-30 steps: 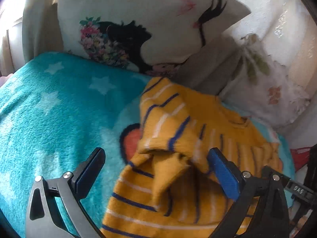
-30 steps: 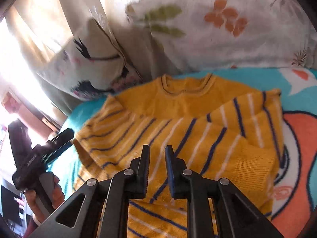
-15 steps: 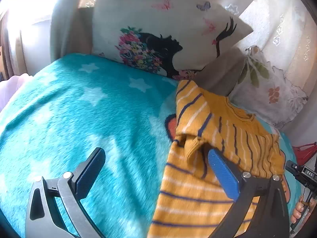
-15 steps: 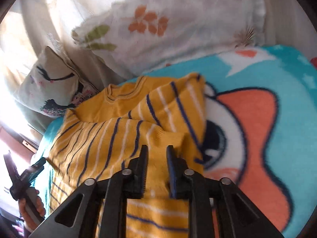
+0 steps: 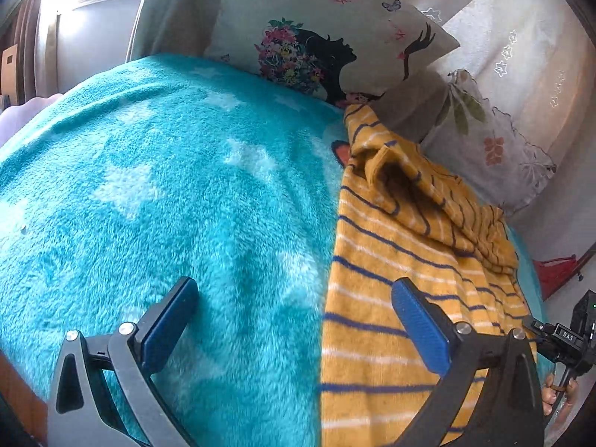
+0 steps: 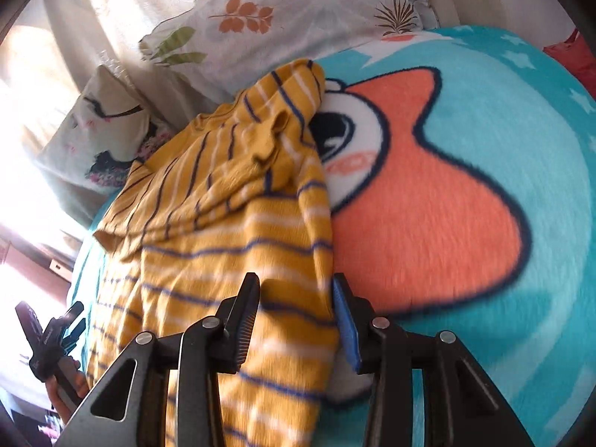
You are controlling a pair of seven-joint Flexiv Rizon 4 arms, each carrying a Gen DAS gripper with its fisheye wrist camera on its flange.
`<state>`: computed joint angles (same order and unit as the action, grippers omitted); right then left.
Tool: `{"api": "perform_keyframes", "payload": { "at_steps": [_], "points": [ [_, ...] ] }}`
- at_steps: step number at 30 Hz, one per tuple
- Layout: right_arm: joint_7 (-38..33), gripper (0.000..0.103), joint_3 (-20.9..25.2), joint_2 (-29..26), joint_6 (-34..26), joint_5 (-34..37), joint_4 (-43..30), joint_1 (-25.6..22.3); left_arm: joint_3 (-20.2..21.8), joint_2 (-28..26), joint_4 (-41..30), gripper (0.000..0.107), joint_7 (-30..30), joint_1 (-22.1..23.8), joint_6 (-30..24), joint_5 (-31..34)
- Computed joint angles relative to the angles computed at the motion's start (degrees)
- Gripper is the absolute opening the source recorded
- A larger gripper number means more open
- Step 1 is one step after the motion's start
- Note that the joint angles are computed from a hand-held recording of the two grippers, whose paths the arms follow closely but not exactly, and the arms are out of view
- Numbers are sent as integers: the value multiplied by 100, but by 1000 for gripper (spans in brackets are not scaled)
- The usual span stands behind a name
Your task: Fold small clothes
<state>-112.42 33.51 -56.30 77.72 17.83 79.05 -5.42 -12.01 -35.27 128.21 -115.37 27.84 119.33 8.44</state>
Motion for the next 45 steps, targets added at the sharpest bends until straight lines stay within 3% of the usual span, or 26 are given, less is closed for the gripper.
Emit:
{"api": "perform_keyframes", "payload": {
  "at_steps": [3,7,12,14,18,21,24,29,32,37,38,40,42,43,44,45],
  "points": [
    [-574,43,770,-142,-408,359,101,-641,-632,-20,260,103,-261,831,186,667],
    [-1368,44,1302,-240,-700,874,303,-1177,-1334,-292,429,103,-711,1785,497,1501],
    [-2043,43,1544,-250,-1025,1379,474,-1557,-1776,-660,442,103,-1093,2226,795,2162],
    [-2227,44,1607,-241,-1188,1590,512,-1675,-1758,-765,431,103,-1102,2106,933,2312],
    [-2680,44,1700,-167,-1601,1983,761,-1979,-1022,-485,486,103,-803,1081,1148,2054],
    [-2900,45,1730,-158,-1924,2340,883,-2213,-1035,-536,435,103,-750,945,1135,2330],
    [-2904,46,1568,-84,-2420,2475,988,-2261,-768,-466,521,103,-661,608,1287,2182],
    [-2914,46,933,235,-2366,2459,1303,-1592,-852,-549,617,103,-924,813,1482,2456],
    [-2999,46,784,275,-2493,2681,1289,-1413,-689,-496,763,103,-971,665,1575,2424],
    [-3110,46,401,484,-2289,3084,1292,-1037,-1045,-631,721,103,-1122,919,1032,2615],
    [-3087,46,318,503,-2357,3143,1244,-991,-1129,-700,717,98,-1138,966,999,2592],
    [-3028,28,134,552,-2423,3287,1227,-885,-1323,-778,754,71,-1191,1105,886,2548],
    [-3112,19,0,629,-2498,3425,1242,-819,-1242,-620,898,32,-1146,1007,804,2282],
    [-3220,11,-52,703,-2504,3493,1294,-797,-1213,-575,968,22,-1129,1007,823,2211],
    [-3309,10,-114,785,-2495,3549,1343,-753,-1306,-631,1007,11,-1146,1159,896,2289],
    [-3464,9,-168,916,-2421,3598,1442,-697,-1436,-728,1038,10,-1187,1357,1031,2425]
  ]
}}
